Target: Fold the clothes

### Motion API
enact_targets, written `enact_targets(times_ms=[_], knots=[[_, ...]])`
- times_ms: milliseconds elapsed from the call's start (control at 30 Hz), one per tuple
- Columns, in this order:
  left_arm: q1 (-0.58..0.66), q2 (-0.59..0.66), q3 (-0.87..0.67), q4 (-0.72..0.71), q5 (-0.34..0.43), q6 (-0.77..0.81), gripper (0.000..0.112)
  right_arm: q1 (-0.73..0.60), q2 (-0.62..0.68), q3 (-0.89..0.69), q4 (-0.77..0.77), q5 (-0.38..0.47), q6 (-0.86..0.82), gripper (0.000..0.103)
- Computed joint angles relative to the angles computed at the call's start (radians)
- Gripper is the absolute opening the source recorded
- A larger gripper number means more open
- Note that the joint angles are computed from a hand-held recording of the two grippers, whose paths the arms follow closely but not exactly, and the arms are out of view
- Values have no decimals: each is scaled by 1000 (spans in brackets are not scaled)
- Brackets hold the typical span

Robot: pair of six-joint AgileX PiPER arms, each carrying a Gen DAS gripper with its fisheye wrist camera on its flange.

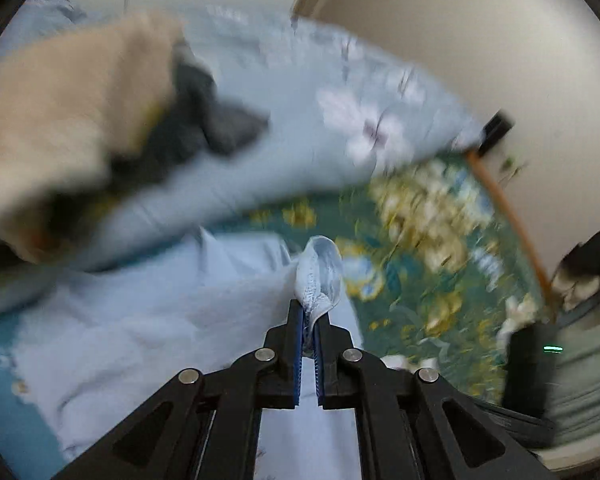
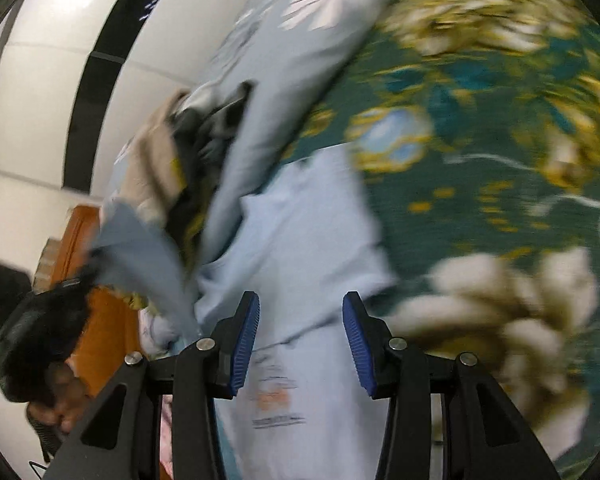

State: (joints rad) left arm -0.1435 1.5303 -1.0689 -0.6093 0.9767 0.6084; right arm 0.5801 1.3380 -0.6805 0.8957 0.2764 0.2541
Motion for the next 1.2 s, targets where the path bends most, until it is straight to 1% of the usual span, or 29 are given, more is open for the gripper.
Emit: enact_targets(times_ms=[67, 100, 133, 167, 233, 267, 300, 333, 367, 467, 500, 567, 633, 667, 733, 800, 867, 900, 933, 967, 1033, 1067, 1100, 1133, 1167, 1200], knots=[[-55, 67, 23, 32, -15, -53, 9, -19, -25, 36, 0, 3, 2, 45], [-75, 102, 23, 52, -8, -82, 11, -31, -36, 50, -3, 9, 4, 45], [-80, 121, 21, 69, 15, -101, 13, -43, -44, 58, -7, 17, 2, 45], [-60, 111, 32, 64, 41, -88, 17, -54, -49, 62, -10, 26, -4, 45], [52, 45, 68, 9, 104, 2, 31, -60, -39, 50, 5, 36, -35, 45], [114, 14, 79, -14, 138, 46, 44, -62, -32, 41, 14, 40, -52, 45], [181, -15, 86, -21, 162, 88, 53, -63, -22, 31, 36, 43, -83, 45], [264, -43, 92, -22, 180, 141, 55, -64, -12, 19, 63, 48, -122, 45], [349, -68, 97, -12, 187, 190, 56, -58, 13, -7, 72, 53, -142, 45], [593, -111, 123, 89, 121, 297, 57, -33, 109, -112, 48, 79, -156, 45], [668, -99, 127, 126, 99, 329, 57, -28, 141, -145, 6, 84, -118, 45], [773, -59, 127, 182, 74, 373, 57, -25, 201, -199, -118, 90, 15, 45], [854, -15, 130, 215, 55, 423, 57, -28, 248, -234, -230, 92, 148, 45], [881, 2, 137, 223, 38, 443, 57, -30, 272, -255, -279, 101, 202, 45], [910, 30, 145, 223, 12, 465, 57, -30, 316, -304, -334, 141, 247, 45], [919, 51, 143, 214, 5, 468, 57, -18, 355, -367, -421, 187, 313, 45], [924, 66, 141, 198, 7, 473, 57, -11, 381, -421, -498, 231, 383, 40], [926, 64, 145, 184, 9, 485, 57, -8, 389, -444, -533, 253, 416, 20], [927, 59, 152, 170, 7, 497, 57, 0, 396, -472, -581, 282, 455, 6], [928, 47, 167, 154, -9, 514, 57, 8, 398, -501, -619, 315, 479, 6], [923, 13, 212, 146, -95, 530, 57, 23, 371, -521, -651, 338, 481, 5], [921, 8, 226, 152, -129, 525, 57, 28, 344, -511, -663, 329, 487, 5], [923, 15, 229, 164, -146, 511, 58, 32, 312, -492, -677, 312, 499, 5], [934, 24, 226, 164, -146, 509, 58, 35, 290, -474, -693, 301, 518, 5], [956, 36, 215, 150, -124, 520, 59, 36, 272, -458, -711, 296, 540, 5], [973, 43, 207, 141, -108, 530, 59, 37, 273, -454, -743, 313, 570, 5]])
